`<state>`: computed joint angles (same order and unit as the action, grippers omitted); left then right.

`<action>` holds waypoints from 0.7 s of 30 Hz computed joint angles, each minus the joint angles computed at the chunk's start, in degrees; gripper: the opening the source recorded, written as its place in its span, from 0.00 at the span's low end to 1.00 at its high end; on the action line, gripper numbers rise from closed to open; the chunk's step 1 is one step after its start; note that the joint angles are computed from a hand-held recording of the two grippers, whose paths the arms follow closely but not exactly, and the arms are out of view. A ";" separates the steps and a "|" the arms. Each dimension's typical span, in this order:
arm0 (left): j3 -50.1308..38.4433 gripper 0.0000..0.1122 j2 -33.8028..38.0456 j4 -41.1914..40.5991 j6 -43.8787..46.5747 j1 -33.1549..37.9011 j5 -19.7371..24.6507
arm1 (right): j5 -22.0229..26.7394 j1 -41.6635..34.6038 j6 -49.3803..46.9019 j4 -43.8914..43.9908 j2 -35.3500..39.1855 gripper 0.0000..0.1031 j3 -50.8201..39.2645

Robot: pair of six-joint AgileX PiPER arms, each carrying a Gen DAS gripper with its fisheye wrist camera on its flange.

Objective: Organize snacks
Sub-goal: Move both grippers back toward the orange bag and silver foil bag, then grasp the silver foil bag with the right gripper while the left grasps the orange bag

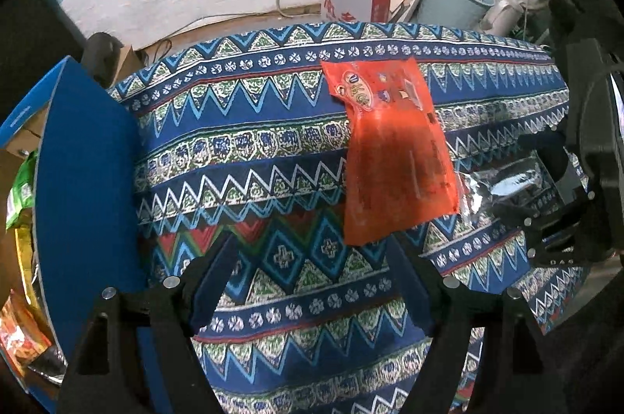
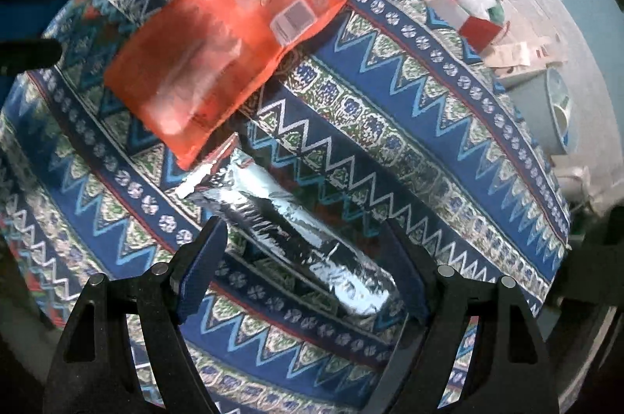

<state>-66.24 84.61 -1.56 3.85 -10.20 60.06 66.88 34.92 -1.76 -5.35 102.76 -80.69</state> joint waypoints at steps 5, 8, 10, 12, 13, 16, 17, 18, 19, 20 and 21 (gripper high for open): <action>-1.93 0.71 2.92 -1.39 -0.89 -0.17 -0.07 | -2.36 -0.71 -1.41 1.17 1.39 0.59 0.69; -4.01 0.71 4.99 -2.57 -1.94 -0.52 0.16 | -3.45 -3.38 -2.39 4.95 1.96 0.43 0.15; -5.60 0.71 6.40 -3.74 -2.73 -0.71 0.38 | -3.59 -4.92 -1.42 6.13 2.39 0.39 -0.41; -7.17 0.71 8.03 -4.93 -3.69 -1.14 0.54 | -4.16 -6.41 -0.10 7.40 2.37 0.33 -0.33; -8.00 0.71 8.92 -5.62 -4.38 -1.44 0.65 | -4.65 -6.94 1.21 7.45 2.22 0.31 -0.18; -10.12 0.71 11.28 -6.79 -6.45 -2.71 0.71 | -5.82 -9.44 5.03 8.59 1.78 0.29 0.36; -10.67 0.71 11.99 -6.96 -7.12 -3.28 0.56 | -6.28 -10.09 6.15 8.93 1.46 0.29 0.81; -11.22 0.72 12.78 -6.96 -7.85 -3.97 0.36 | -6.75 -10.84 7.13 9.31 1.20 0.29 1.21; -11.71 0.72 13.26 -6.70 -8.42 -4.34 0.53 | -7.30 -11.83 7.96 9.95 0.96 0.29 1.47; -12.34 0.72 14.03 -6.15 -9.42 -4.95 0.59 | -8.11 -12.65 8.99 10.51 0.50 0.29 2.11; -13.00 0.72 14.83 -5.54 -10.56 -5.58 0.72 | -8.83 -13.56 9.79 11.31 0.13 0.29 2.62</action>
<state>-79.24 99.45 -7.10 -6.70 -15.78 60.78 58.05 21.36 8.02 5.96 102.89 -78.07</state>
